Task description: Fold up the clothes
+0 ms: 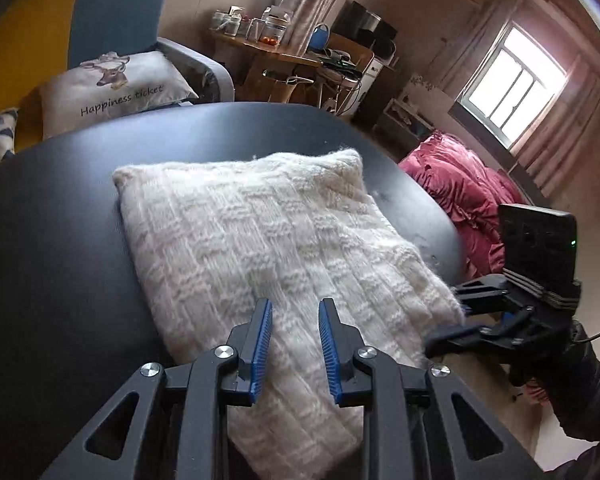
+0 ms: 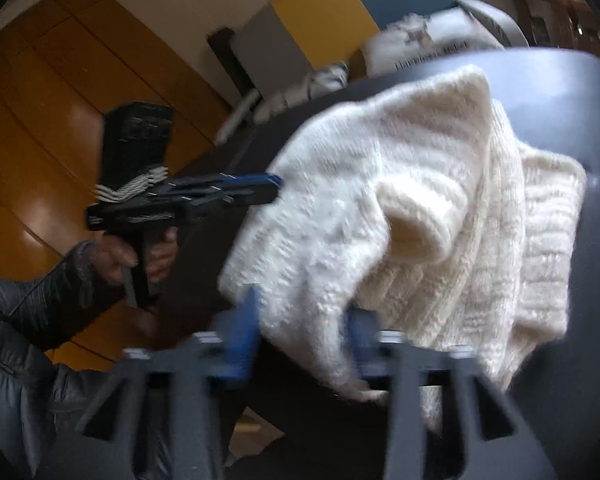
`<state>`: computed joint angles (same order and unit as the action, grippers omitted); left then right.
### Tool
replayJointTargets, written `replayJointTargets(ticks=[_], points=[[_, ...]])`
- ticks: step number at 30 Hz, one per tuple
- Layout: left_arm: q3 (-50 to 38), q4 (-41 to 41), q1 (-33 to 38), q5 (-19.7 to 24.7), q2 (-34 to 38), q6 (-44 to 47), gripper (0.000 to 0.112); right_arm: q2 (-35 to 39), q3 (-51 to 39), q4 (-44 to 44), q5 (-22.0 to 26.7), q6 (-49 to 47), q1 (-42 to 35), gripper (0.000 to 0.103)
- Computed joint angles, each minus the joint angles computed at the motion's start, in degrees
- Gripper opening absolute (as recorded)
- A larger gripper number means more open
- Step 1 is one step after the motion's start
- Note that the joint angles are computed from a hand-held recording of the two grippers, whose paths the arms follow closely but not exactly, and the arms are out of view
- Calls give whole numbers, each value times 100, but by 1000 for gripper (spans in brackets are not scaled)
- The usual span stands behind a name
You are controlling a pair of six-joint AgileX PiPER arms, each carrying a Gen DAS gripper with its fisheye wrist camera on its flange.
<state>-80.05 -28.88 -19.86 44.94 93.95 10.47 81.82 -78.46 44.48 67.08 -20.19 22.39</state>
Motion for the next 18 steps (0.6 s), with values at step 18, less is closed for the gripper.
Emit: replayJointTargets(ticks=[18], points=[[-307, 758, -853, 16, 316, 37, 26, -537, 956, -553, -739, 26, -284, 7]])
